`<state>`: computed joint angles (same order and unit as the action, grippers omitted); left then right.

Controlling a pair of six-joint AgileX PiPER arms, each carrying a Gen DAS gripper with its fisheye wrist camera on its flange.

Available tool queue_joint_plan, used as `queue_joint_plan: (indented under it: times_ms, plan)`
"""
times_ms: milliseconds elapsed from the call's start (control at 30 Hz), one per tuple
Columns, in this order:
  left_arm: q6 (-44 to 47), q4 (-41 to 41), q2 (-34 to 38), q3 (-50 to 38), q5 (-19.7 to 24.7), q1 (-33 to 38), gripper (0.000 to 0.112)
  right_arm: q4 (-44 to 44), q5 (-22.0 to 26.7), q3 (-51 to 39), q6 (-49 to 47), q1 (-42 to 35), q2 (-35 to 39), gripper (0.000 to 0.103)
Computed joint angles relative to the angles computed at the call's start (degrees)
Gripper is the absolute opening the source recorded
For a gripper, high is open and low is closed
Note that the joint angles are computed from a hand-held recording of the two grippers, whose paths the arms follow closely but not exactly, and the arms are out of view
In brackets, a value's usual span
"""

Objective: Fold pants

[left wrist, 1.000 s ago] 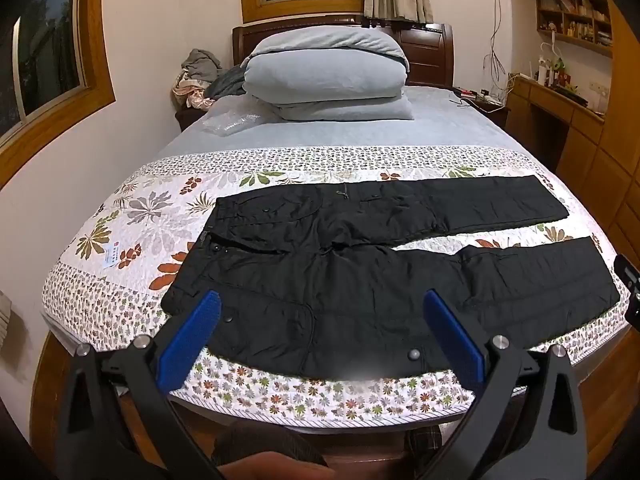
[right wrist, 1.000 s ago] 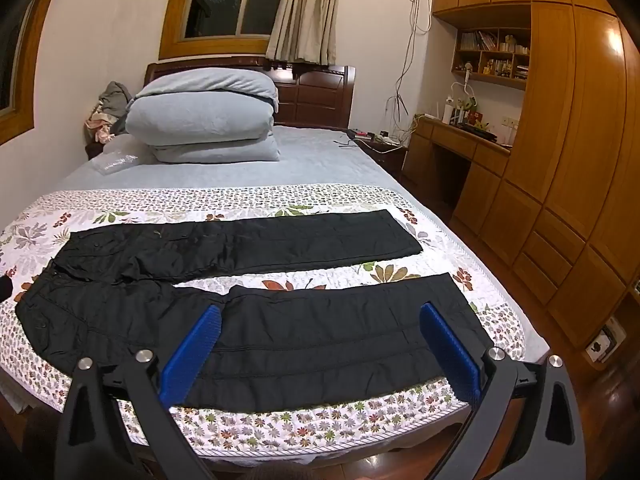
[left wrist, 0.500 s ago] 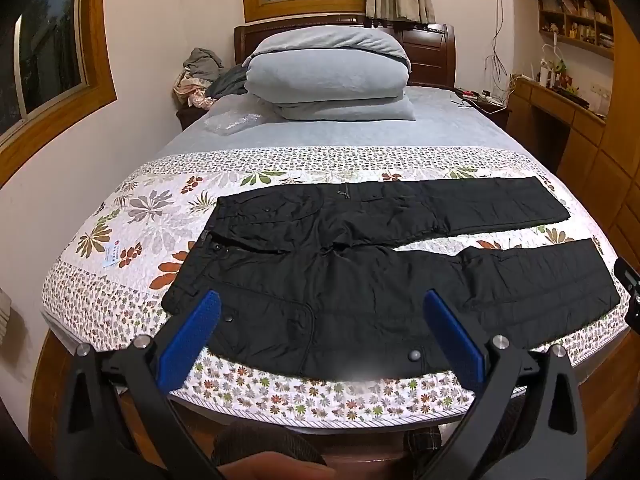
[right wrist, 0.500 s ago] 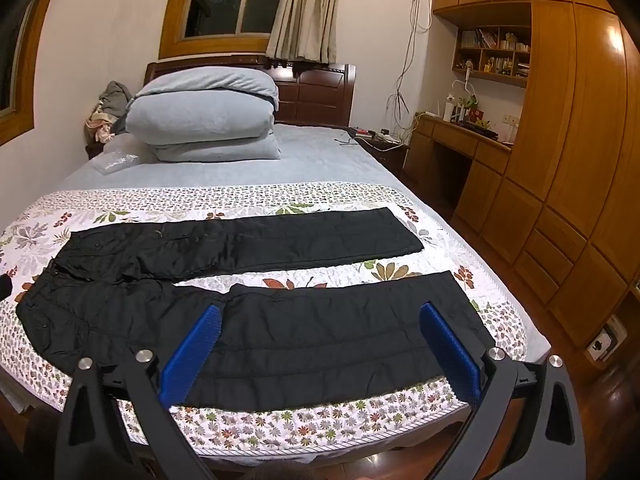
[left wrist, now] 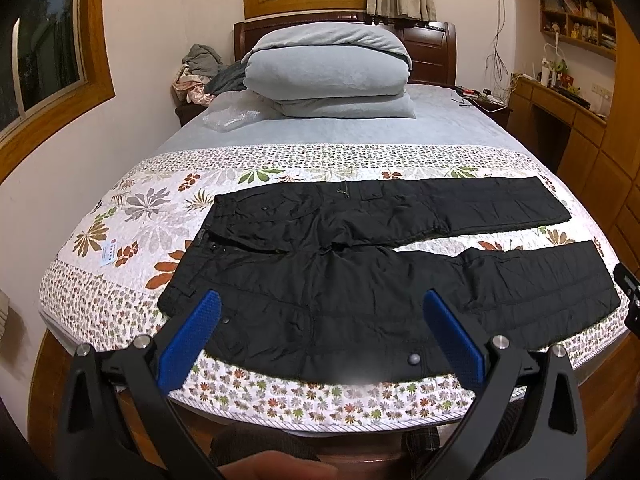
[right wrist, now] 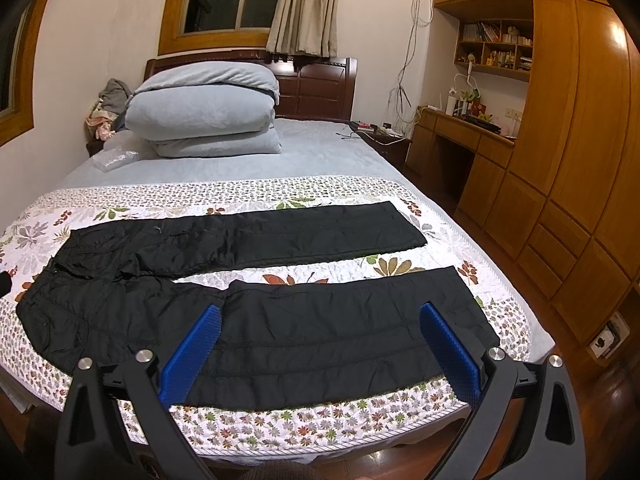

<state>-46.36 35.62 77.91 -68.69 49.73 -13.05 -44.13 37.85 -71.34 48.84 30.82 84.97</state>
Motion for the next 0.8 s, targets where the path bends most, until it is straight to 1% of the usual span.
queue_joint_plan:
  times_ms: [133,300,467,800]
  plan:
    - [0.9,0.3,2.0,-2.1,-0.4,0.4,0.101,2.1,-1.8,-2.1,-3.0,-2.0,1.9,0.100]
    - [2.1,-1.5,5.8,-5.2,-1.9,2.6,0.101,8.0,-4.0,-5.8,-9.2,-5.5,5.6,0.100]
    - [2.5,-1.8,9.0,-7.5,-3.0,3.6,0.101,6.7,-3.4,-8.1,-8.6,-5.5,7.8,0.100]
    - [2.8,-2.2,10.4,-8.1,-3.9,4.5,0.101,6.5,-3.0,-8.6,-8.2,-5.8,9.2,0.100]
